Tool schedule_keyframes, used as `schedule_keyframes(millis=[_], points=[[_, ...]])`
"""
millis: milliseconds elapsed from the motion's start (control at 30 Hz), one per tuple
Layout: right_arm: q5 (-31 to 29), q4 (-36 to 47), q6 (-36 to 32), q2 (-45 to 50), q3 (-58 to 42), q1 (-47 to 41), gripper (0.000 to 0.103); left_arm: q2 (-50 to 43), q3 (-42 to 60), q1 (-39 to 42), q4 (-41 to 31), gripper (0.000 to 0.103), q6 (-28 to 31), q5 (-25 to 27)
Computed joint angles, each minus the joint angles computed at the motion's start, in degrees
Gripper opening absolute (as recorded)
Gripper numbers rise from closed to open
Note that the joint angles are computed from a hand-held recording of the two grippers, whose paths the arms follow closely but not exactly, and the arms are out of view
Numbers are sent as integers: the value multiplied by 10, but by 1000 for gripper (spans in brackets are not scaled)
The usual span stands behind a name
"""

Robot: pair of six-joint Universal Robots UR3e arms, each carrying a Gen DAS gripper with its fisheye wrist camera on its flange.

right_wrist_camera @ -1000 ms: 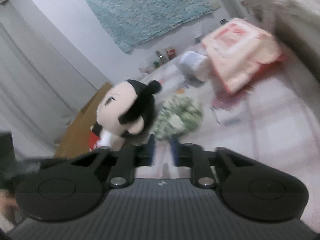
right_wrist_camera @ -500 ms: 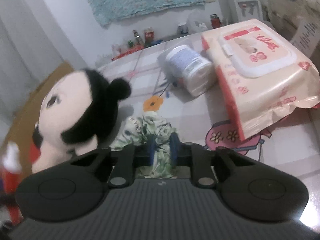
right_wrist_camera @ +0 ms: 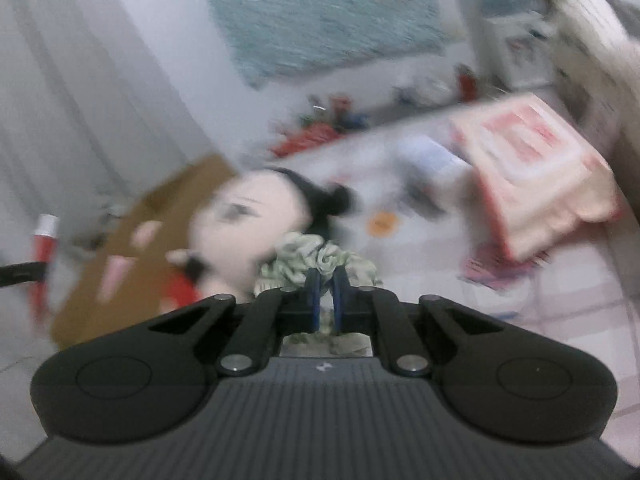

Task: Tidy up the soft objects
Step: 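Carry both items over the box and release the toothpaste and scrunchie inside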

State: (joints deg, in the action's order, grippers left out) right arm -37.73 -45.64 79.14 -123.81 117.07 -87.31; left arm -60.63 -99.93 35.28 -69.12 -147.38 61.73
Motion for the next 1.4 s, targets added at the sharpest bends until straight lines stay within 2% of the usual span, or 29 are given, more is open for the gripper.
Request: schedule_keyframes(millis=[100, 167, 267, 333, 367, 433, 500, 567, 600, 667, 733, 800, 900, 967, 1033, 1100, 1167, 1200, 1233, 1267, 1333, 1400], points=[[-7, 172, -92, 19, -95, 4, 5, -54, 3, 10, 37, 30, 3, 40], [5, 239, -118, 36, -147, 36, 5, -89, 9, 13, 53, 30, 4, 57], [37, 309, -132, 65, -224, 111, 5, -137, 25, 33, 57, 30, 34, 72], [75, 298, -91, 90, -265, 200, 5, -165, 34, 41, 64, 30, 48, 86], [96, 259, -47, 94, -271, 250, 5, -175, 38, 44, 60, 30, 61, 89], [138, 113, 90, 85, -249, 343, 5, -197, 54, 48, 43, 30, 72, 78], [162, -95, 258, 68, -187, 419, 5, -209, 61, 49, 19, 30, 67, 56], [171, -223, 359, 74, -155, 469, 5, -209, 64, 50, -17, 30, 70, 20], [171, -249, 385, 70, -145, 481, 5, -215, 68, 39, -32, 30, 66, 12], [162, -357, 463, 70, -113, 512, 5, -223, 70, 20, -57, 30, 61, -1], [141, -464, 541, 80, -86, 544, 5, -236, 64, -7, -39, 30, 45, 5], [109, -601, 635, 118, -69, 597, 5, -242, 43, -31, 21, 30, 36, 29], [50, -733, 705, 163, -61, 661, 7, -263, 30, -61, 108, 30, 43, 88], [16, -759, 708, 184, -70, 693, 8, -292, 45, -68, 136, 30, 49, 110], [-17, -774, 712, 227, -101, 736, 8, -330, 71, -64, 149, 31, 40, 108], [-50, -774, 720, 277, -144, 781, 8, -376, 114, -60, 132, 35, 54, 87], [-96, -784, 729, 328, -190, 831, 8, -404, 153, -63, 112, 38, 21, 89], [-125, -794, 739, 353, -213, 857, 8, -394, 136, -60, 143, 50, 15, 81], [-151, -783, 734, 381, -248, 880, 8, -383, 122, -61, 172, 55, 15, 90], [-173, -763, 727, 408, -283, 901, 8, -369, 108, -63, 194, 56, 13, 103], [-222, -734, 723, 456, -349, 942, 9, -337, 87, -49, 197, 55, 37, 93], [-269, -693, 704, 508, -424, 981, 19, -298, 68, -22, 170, 55, 57, 65]])
